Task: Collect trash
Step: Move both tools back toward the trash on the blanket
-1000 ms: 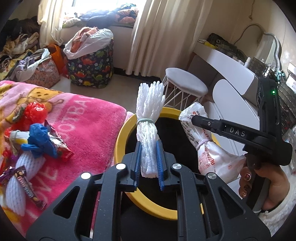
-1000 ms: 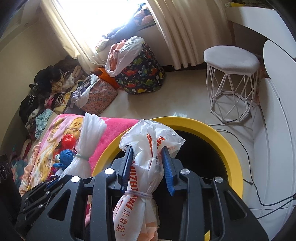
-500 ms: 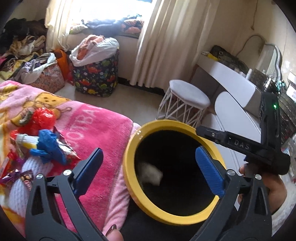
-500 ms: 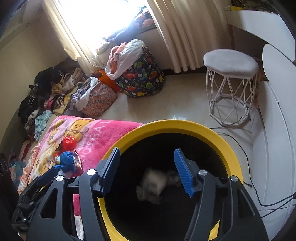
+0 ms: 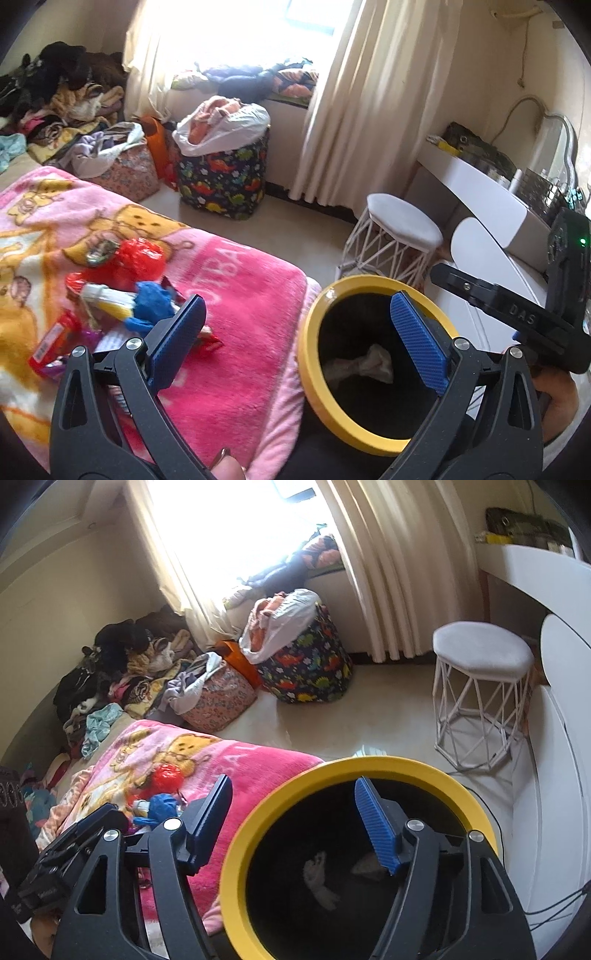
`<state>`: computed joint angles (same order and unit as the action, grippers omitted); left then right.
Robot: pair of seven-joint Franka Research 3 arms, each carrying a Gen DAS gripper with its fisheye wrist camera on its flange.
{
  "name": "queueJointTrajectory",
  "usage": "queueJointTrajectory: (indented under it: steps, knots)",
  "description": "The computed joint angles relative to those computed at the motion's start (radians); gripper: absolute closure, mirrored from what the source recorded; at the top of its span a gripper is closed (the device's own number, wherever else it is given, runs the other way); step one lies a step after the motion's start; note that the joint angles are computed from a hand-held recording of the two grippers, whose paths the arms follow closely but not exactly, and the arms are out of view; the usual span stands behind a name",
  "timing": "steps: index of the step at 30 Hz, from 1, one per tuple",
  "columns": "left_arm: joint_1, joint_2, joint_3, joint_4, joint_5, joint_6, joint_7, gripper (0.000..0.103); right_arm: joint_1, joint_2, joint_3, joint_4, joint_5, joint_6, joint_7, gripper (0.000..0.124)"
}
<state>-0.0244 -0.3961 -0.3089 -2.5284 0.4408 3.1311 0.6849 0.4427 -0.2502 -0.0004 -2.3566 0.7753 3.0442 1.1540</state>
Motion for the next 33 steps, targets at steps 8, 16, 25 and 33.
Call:
queueJointTrajectory:
  steps: [8,16,25,33]
  knots:
    - [0.058,-0.061,-0.009,-0.041,0.012,0.014,-0.028,0.011,0.05,-0.001,-0.006,0.014,0.04,0.027,-0.058,0.057]
    - [0.098,-0.109,-0.01,-0.078,0.002,0.028,-0.038,0.011,0.092,0.008,-0.005,0.034,0.069,0.039,-0.114,0.057]
    - [0.129,-0.15,-0.005,-0.114,-0.018,0.035,-0.039,0.011,0.135,0.014,-0.002,0.049,0.121,0.05,-0.191,0.056]
    - [0.152,-0.184,0.003,-0.143,-0.03,0.037,-0.034,0.011,0.159,0.018,0.01,0.063,0.171,0.03,-0.268,0.056]
